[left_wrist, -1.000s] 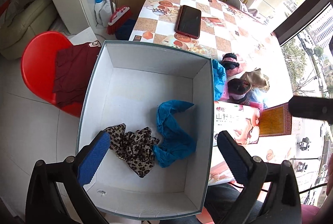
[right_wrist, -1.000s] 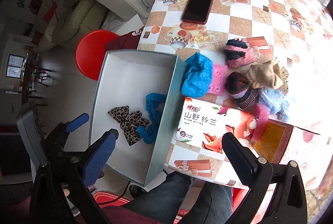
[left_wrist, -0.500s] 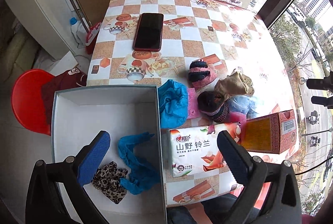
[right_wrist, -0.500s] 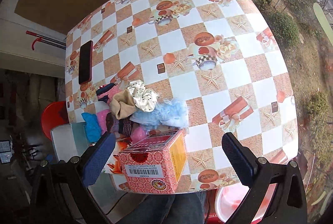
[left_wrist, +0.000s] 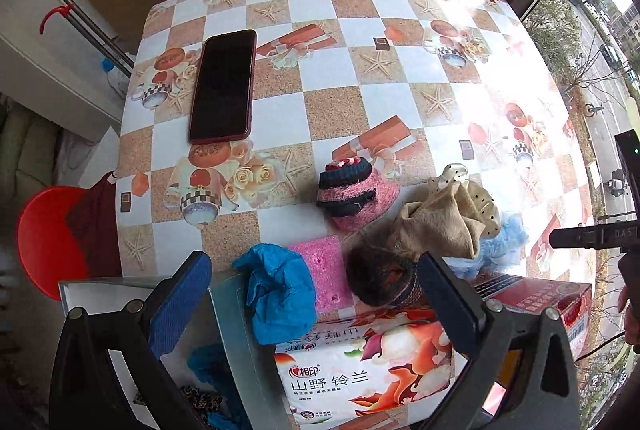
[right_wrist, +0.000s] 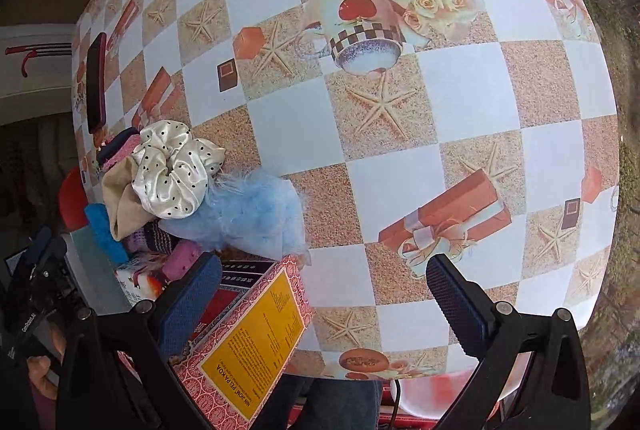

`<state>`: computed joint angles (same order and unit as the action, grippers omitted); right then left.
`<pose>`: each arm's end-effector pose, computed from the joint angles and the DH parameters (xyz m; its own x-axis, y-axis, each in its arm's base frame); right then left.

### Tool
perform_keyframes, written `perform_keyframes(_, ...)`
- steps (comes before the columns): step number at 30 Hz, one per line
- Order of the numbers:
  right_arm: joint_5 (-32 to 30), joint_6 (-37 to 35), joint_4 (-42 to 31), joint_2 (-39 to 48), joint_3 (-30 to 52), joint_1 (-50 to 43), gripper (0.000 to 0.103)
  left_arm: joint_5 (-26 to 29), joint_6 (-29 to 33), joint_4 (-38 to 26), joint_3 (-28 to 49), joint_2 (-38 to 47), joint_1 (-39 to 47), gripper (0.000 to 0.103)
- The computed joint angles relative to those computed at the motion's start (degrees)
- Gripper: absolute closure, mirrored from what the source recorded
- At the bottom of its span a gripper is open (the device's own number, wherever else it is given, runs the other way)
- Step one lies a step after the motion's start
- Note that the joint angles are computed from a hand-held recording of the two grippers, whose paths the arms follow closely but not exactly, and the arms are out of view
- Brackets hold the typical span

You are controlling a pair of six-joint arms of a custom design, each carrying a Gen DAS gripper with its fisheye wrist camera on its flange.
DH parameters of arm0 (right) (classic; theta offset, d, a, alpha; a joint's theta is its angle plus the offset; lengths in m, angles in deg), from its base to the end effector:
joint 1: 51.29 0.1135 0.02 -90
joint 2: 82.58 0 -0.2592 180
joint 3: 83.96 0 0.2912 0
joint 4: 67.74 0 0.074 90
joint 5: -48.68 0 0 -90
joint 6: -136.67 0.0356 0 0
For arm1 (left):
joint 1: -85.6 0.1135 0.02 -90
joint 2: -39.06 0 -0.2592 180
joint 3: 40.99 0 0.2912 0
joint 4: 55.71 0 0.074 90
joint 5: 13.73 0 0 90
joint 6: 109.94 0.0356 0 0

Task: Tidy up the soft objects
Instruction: 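Move both tools back over the pile of soft items on the table, then grasp the striped knit hat with the left tool while the right tool grasps the blue pom-pom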

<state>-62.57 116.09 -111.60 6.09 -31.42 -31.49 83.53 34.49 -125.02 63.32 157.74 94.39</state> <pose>0.2476 0.1029 0.0954 -0.6767 0.6837 0.2730 0.7356 0.6130 0.2882 0.4341 0.0626 0.1600 -0.6835 0.7108 -0.1662 0.7188 0.6950 0.0165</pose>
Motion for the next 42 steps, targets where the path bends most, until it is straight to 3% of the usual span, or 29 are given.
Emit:
perform_keyframes(7,-4.4,-9.5,6.4,14.7,7.6,-1.3,0.000,-7.1,-3.1,3.9,2.9,8.5,-6.7,0.000)
perform_keyframes(11,-3.5,-18.6,0.1,26.1,17.6,1.1,0.000,-11.6,-5.3,2.7,7.9,15.4,-8.8,0.000)
perform_keyframes(14,0.3,-22.8,-4.2,28.5,22.2,2.6,0.000,-13.2,-6.7,0.1,12.3,20.5,-9.6,0.000)
perform_keyframes(19,8.1,-23.1,-10.0,29.9,26.4,5.0,0.000,-14.3,-8.8,-0.3,14.3,23.5,-11.0,0.000)
perform_keyframes(24,14.1,-22.4,-11.0,25.8,22.4,5.1,0.000,-14.4,-8.8,2.2,12.1,23.1,-13.1,0.000)
perform_keyframes(31,14.4,-19.8,-8.2,14.6,6.5,-4.1,0.000,-11.4,-10.9,2.7,13.4,23.7,-16.7,0.000)
perform_keyframes(35,16.4,-18.7,-10.6,6.8,-1.8,-13.1,0.000,-6.4,-12.9,-2.5,21.2,24.3,-17.1,0.000)
perform_keyframes(38,13.9,-17.7,-9.7,-3.4,-8.9,-19.8,0.000,-3.8,-13.1,-6.5,27.7,25.5,-16.3,0.000)
perform_keyframes(42,11.5,-16.5,-7.6,-11.5,-12.2,-18.9,0.000,-3.6,-12.9,-12.1,35.1,28.9,-15.6,0.000)
